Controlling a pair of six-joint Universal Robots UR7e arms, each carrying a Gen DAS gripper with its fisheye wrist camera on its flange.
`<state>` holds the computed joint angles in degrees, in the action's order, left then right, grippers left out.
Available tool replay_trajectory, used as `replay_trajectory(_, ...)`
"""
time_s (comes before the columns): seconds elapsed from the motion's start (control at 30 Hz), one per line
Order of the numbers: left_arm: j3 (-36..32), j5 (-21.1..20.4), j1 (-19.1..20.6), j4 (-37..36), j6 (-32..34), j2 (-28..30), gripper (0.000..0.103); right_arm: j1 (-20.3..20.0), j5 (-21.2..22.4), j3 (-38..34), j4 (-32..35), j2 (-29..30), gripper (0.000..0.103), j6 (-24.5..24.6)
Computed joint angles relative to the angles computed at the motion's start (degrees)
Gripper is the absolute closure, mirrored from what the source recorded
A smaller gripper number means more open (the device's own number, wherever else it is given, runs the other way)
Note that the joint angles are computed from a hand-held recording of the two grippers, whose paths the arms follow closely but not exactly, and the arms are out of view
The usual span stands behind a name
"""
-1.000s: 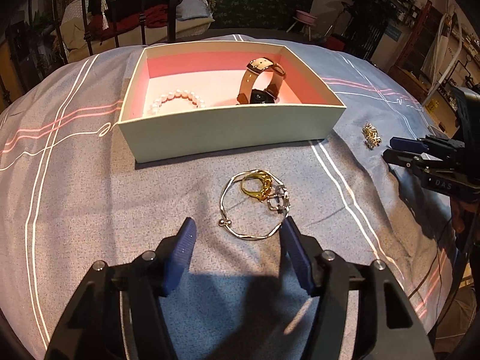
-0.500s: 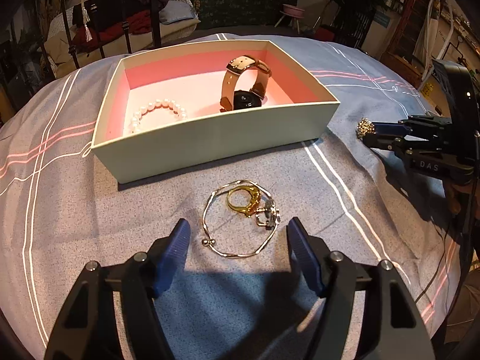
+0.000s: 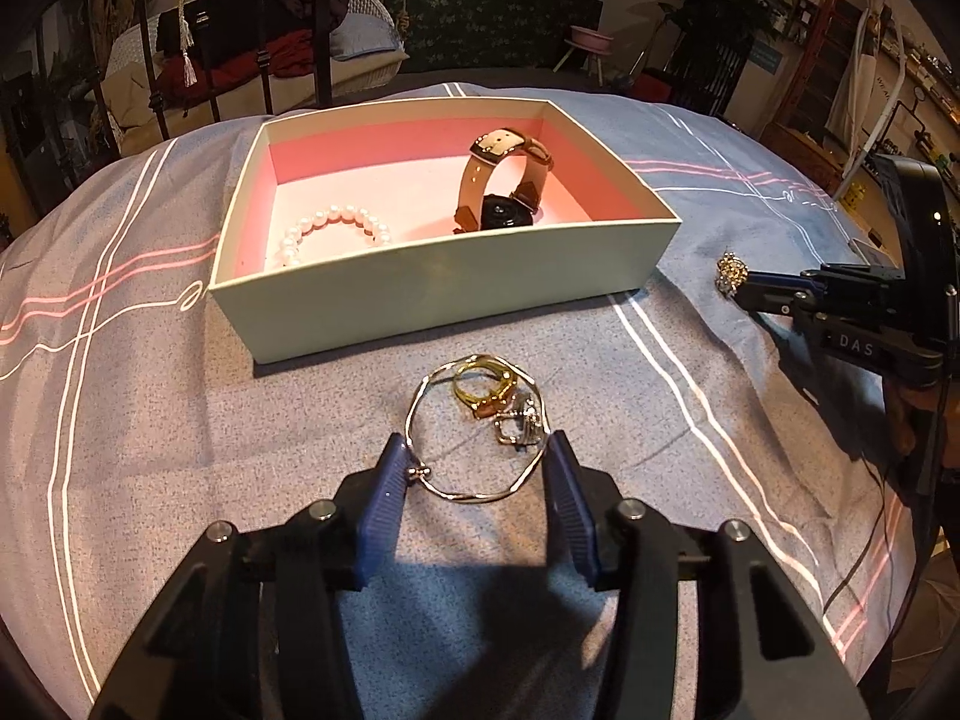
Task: Organize jewelry
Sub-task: 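Grasp the silver bangle with the left tool while the right tool grasps a gold earring, then lower the bangle and earring into the mint box and open both tools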
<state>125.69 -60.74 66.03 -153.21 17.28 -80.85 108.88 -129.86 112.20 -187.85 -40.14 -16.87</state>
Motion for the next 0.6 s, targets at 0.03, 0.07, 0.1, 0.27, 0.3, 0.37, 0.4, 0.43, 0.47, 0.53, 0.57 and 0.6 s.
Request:
replay_trajectory(0.03, 0.2, -0.1, -0.1, 0.0, 0.0, -0.4, 0.057, 0.0, -0.1, 0.1, -0.5, 0.1, 0.087, 0.0)
replay_trajectory(0.07, 0.6, -0.4, -0.2, -0.1, -0.1, -0.8, 0.056, 0.0, -0.1, 0.1, -0.7, 0.1, 0.087, 0.1)
replay_trajectory(0.1, 0.9, -0.8, -0.2, -0.1, -0.1, -1.3, 0.056, 0.0, -0.1, 0.2, -0.9, 0.1, 0.087, 0.4)
replay_trajectory(0.27, 2.2, -2.5, -0.3, 0.4, -1.4, -3.9, 0.056, 0.1, -0.1, 0.5, -2.5, 0.5, 0.088, 0.8)
replay_trajectory(0.3, 2.8, -2.6, -0.6, 0.3, -1.8, -4.7, 0.056, 0.1, 0.0, 0.7, -2.8, 0.4, 0.088, 1.1)
replay_trajectory(0.37, 3.5, -2.5, -1.0, 0.3, -2.5, -5.9, 0.056, 0.1, 0.4, 1.3, -3.7, 0.2, 0.089, 1.7)
replay_trajectory(0.4, 3.7, -2.6, -1.2, 0.3, -2.8, -6.5, 0.056, 0.2, 0.8, 1.7, -4.2, 0.0, 0.089, 2.1)
replay_trajectory(0.43, 3.4, -2.9, -1.1, 0.5, -2.7, -6.8, 0.056, 0.2, 1.2, 2.2, -4.6, -0.3, 0.089, 2.6)
replay_trajectory(0.47, 3.5, -3.3, -1.4, 0.5, -2.8, -7.4, 0.056, 0.3, 1.5, 2.7, -5.1, -0.5, 0.089, 3.0)
replay_trajectory(0.53, 3.5, -3.7, -2.0, 0.6, -3.0, -8.5, 0.056, 0.6, 1.7, 3.5, -6.0, -0.6, 0.089, 3.2)
replay_trajectory(0.57, 3.4, -3.7, -2.4, 0.7, -2.7, -8.9, 0.056, 0.8, 1.9, 3.8, -6.4, -0.7, 0.089, 3.1)
replay_trajectory(0.6, 3.4, -3.4, -2.9, 0.5, -2.3, -9.2, 0.056, 1.0, 2.0, 4.2, -6.7, -0.7, 0.089, 3.0)
